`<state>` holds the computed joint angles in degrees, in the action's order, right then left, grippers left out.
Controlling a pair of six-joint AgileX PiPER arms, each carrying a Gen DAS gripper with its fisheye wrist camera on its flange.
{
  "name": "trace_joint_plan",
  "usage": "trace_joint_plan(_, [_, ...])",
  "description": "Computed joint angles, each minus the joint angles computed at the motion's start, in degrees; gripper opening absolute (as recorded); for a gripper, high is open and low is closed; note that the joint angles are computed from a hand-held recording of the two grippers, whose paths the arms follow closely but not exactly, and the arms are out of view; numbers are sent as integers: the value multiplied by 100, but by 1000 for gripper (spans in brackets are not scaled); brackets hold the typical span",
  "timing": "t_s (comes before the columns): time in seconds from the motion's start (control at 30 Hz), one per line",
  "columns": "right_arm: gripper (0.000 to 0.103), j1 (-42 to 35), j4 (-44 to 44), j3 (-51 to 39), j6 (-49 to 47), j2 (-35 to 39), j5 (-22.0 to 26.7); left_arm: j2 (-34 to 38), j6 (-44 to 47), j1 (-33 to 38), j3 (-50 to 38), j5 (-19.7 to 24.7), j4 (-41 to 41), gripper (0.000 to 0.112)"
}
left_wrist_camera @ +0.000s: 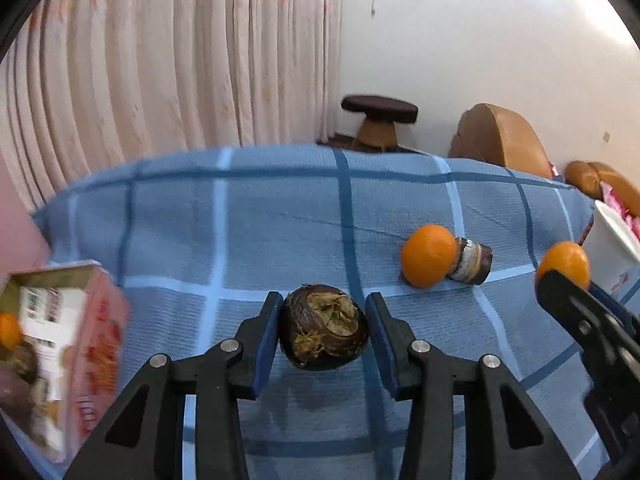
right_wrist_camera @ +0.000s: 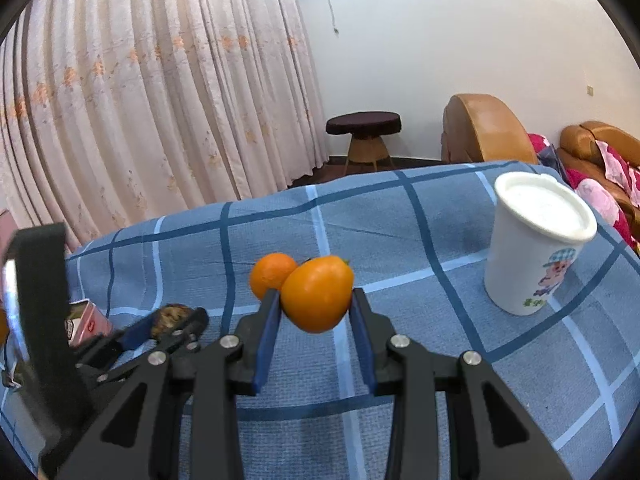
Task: Organize fruits
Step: 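Grasp the brown tuber with the left gripper while the right grasps an orange, then lower tuber and orange into the pink tin and open both grippers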
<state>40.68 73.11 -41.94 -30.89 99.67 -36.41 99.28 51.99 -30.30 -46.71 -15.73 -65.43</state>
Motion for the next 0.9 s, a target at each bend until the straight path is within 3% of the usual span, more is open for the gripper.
trace_joint_plan(0.1, [38, 132, -110, -19, 67, 106, -136, -297, -222, -160, 444, -565, 293, 45])
trace_joint_plan(0.2, [38, 323, -98, -64, 50, 235, -337, -601, -554, -77, 863, -774, 711, 45])
trace_joint_plan(0.63, [38, 1134, 565, -628, -464, 650, -727, -1556, -2742, 1352, 1959, -647, 3578, 45])
trace_joint_plan(0.9, [38, 1497, 792, -1725, -874, 1184, -425, -1754, -4282, 2676, 2032, -430, 5575, 45])
